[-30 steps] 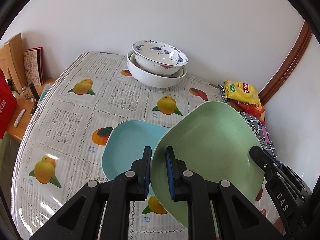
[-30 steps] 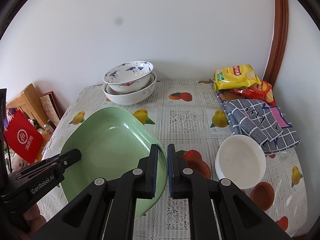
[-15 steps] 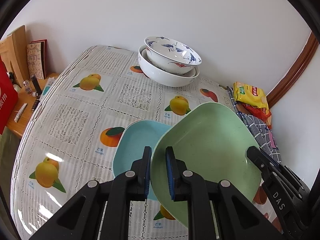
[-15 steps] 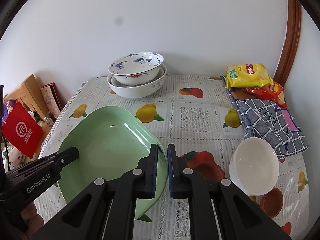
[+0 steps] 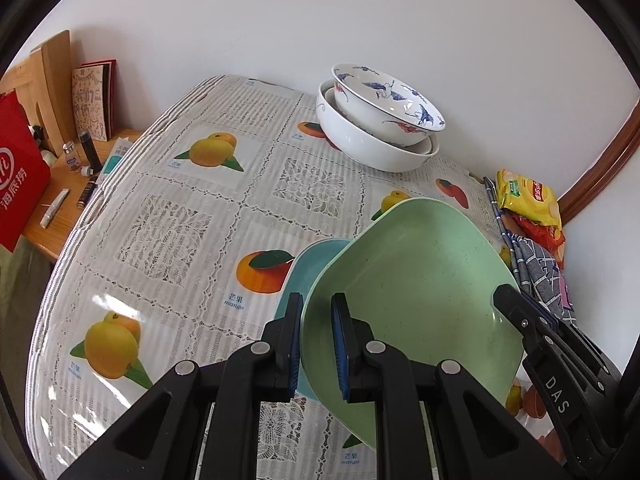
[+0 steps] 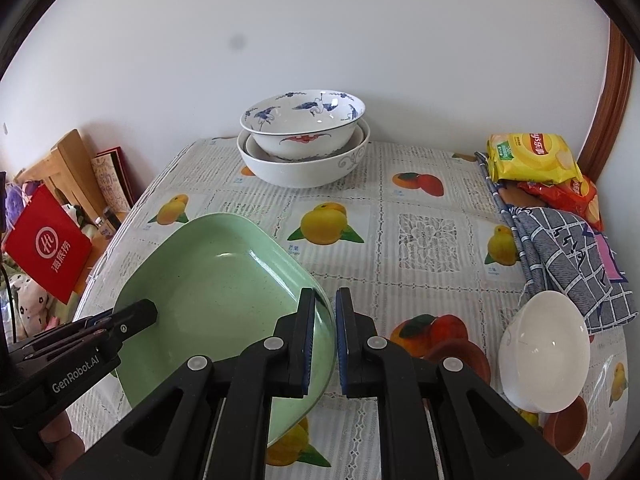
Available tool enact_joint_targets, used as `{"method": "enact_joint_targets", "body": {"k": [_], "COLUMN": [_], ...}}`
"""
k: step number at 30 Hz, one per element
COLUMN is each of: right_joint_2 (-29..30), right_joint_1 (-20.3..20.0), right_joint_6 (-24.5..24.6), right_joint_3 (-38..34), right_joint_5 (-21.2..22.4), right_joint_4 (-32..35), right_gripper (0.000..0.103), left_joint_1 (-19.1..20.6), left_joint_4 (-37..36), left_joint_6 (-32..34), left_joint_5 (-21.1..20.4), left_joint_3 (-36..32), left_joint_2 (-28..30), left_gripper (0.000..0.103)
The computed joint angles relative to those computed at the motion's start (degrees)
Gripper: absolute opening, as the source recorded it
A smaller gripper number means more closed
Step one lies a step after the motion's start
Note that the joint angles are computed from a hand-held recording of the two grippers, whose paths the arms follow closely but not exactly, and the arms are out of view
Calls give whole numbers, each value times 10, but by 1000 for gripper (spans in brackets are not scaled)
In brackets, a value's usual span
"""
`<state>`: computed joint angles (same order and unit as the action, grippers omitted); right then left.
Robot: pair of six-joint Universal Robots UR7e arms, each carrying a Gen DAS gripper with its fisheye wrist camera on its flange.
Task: Organize plates and bowls
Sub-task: 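Lower the light green plate onto the teal plate and open both tools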
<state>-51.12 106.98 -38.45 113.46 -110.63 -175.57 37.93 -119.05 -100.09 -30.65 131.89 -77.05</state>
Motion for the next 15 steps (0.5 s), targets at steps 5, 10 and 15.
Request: {"method": "enact_joint_targets", "body": {"k": [5,10,15], "right_joint_2": [15,29,42], "right_joint_1": [0,-2,-5], "right_joint_6": [-7,-14,-18], "right_joint_3": [-6,-16,-25], "right_joint_5": [-5,-8,-12], "right_joint_4": [-3,-4,-5], "right_gripper": [11,11,12], "left_joint_1": [11,23,35], "left_joint_4": [-15,-41,-60], "left_joint_6": [5,23,42], "left_joint_5": [-2,-4,-6], "left_joint_3": [6,9,7], "left_joint_2": [2,9,19], "left_gripper": [14,14,14]}}
